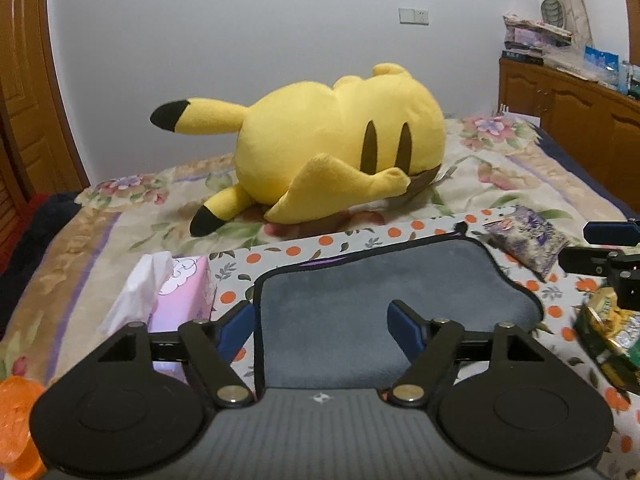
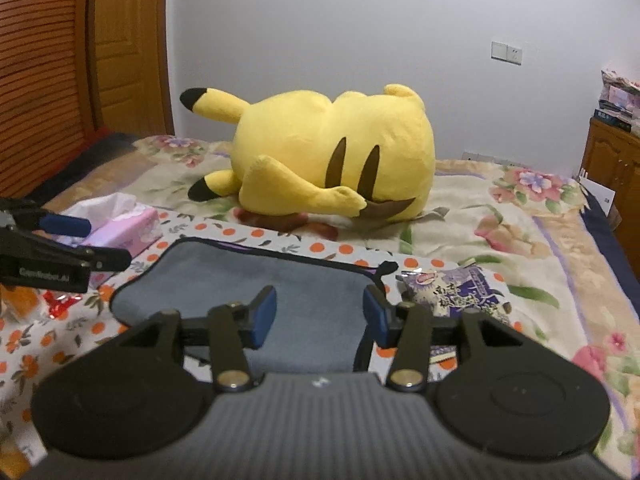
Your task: Fold towel
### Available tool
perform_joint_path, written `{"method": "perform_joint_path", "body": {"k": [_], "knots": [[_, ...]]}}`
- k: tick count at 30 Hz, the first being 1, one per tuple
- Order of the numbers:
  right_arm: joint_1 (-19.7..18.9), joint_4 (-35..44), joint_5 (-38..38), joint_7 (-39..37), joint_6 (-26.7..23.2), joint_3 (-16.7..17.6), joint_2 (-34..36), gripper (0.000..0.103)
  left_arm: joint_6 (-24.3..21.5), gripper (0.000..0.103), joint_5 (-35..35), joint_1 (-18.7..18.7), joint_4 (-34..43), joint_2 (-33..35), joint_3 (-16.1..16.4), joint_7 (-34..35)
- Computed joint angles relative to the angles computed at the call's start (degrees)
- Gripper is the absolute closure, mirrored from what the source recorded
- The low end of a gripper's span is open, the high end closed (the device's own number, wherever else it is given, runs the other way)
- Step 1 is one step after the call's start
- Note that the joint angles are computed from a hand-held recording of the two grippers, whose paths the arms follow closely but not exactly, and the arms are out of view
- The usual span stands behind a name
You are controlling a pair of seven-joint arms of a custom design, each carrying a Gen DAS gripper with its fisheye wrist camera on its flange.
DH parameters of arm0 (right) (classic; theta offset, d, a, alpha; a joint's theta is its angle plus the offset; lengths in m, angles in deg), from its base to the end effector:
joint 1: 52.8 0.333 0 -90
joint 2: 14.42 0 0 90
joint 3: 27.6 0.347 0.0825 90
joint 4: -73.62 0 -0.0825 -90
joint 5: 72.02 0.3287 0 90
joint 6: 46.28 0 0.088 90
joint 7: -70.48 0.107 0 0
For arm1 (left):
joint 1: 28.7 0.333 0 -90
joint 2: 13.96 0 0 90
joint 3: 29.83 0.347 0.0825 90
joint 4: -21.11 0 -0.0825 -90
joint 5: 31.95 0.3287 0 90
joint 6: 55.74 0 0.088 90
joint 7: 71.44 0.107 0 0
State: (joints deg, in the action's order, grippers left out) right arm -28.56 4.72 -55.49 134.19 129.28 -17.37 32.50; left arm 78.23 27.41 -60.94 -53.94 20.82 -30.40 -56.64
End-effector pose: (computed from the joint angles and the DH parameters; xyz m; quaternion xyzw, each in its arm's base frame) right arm 0.6838 0.3688 0.4621 -0.7732 0.3816 -0.2285 0.4520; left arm 0.6218 -0.3820 0.4827 -0.6735 0.5817 -0.2453 0.3845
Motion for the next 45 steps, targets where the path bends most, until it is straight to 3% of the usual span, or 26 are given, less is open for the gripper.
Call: {"method": "perform_joint_path", "body": {"k": [8, 10, 12, 15, 17, 31, 39, 45], "knots": [[-0.8, -10.9, 1.4, 0.2, 4.9, 0.9, -6.7, 0.042, -1.9, 0.013, 2.0, -1.9, -4.2, -4.1, -1.4, -3.1], [-1.3, -12.9, 1.7, 0.3, 5.7, 1.6, -7.9, 0.034, -2.1, 0.010, 2.7, -2.1, -5.3, -5.0, -1.9, -4.0], [-1.7, -15.0, 1.9, 0.3, 7.2, 2.2, -8.9, 0.016, -2.4, 0.007, 3.5, -2.2, -6.2, -5.8, -2.3, -5.1], [-2.5, -17.8, 1.7, 0.2, 9.4, 3.4, -10.2, 0.004, -3.3, 0.000, 4.9, -2.6, -7.5, -7.0, -2.8, -6.9], [-3.4, -19.5, 1.4, -0.1, 10.1, 4.7, -10.9, 0.004, -3.6, 0.000, 6.7, -3.0, -8.8, -8.0, -3.1, -8.6], [-3.6, -29.8, 1.4, 2.8, 11.4, 3.0, -19.3, 0.000, -11.9, 0.000, 6.5, -4.5, -11.7, -13.0, -7.6, -11.8], [-7.8, -36.7, 1.1, 4.0, 14.5, 6.8, -24.4, 0.000, -13.1, 0.000, 6.1, -5.0, -15.5, -16.7, -10.6, -13.1], [-13.1, -41.2, -1.3, 6.3, 16.9, 12.3, -27.3, 0.000, -15.3, 0.000, 6.0, -5.7, -16.6, -18.7, -12.4, -12.8]]}}
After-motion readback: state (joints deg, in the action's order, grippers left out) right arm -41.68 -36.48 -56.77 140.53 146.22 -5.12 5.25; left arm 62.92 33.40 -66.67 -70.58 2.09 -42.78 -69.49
